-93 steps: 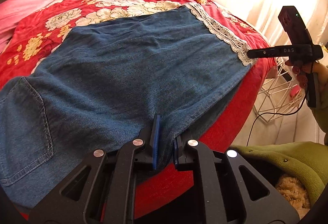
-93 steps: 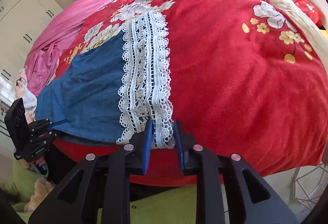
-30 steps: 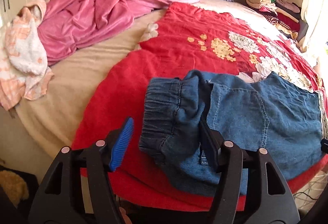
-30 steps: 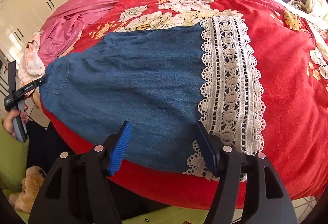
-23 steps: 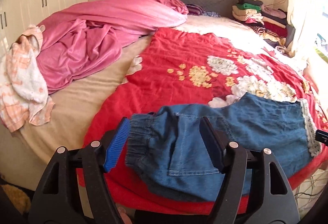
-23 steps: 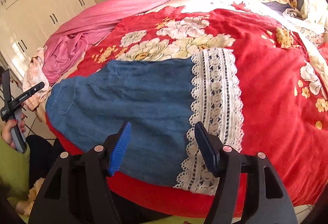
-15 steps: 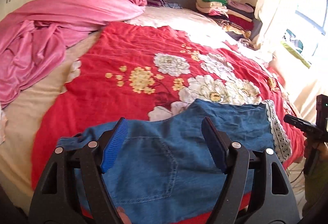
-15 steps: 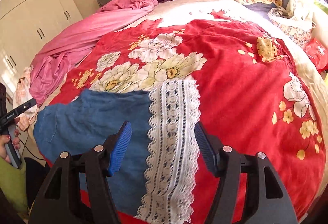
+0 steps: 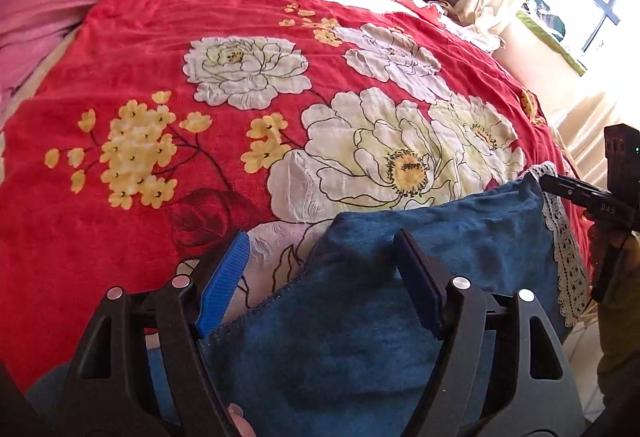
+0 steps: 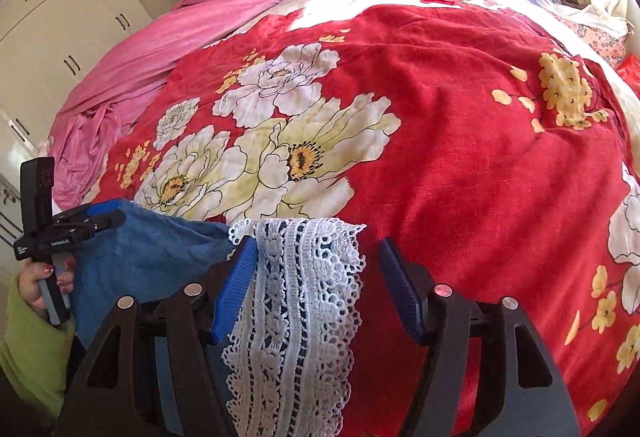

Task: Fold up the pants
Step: 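Grasp the lace hem again with the right gripper while the left gripper pins the denim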

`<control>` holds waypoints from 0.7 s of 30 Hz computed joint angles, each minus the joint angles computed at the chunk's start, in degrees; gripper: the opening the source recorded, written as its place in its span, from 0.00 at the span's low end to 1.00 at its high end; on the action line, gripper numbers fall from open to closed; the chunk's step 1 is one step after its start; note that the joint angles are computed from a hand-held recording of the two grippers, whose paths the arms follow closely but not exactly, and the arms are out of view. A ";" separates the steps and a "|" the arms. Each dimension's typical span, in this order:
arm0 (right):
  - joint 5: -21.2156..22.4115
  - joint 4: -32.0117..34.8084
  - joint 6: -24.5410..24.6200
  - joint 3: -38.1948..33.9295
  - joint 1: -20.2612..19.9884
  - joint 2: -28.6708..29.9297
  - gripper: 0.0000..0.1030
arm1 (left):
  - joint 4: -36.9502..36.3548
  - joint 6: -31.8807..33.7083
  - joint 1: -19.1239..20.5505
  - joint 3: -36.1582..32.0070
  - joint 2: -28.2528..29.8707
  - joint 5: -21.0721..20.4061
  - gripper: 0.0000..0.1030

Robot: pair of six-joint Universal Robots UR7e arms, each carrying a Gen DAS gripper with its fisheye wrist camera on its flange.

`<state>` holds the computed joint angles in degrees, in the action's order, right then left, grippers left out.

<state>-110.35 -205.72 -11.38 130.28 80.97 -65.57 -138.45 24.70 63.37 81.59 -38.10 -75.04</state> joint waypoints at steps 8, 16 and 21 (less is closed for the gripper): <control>6.49 -0.56 -1.31 1.45 -2.61 -0.49 0.33 | 3.04 0.25 1.07 -0.89 0.38 -5.49 0.65; 12.26 -7.21 -2.95 5.17 -3.05 -0.96 0.21 | 4.82 -0.69 1.37 -0.89 0.88 -10.09 0.26; 11.52 -8.34 -4.22 4.82 -1.82 -1.87 0.20 | 7.51 -4.05 2.85 -4.01 1.23 -14.12 0.05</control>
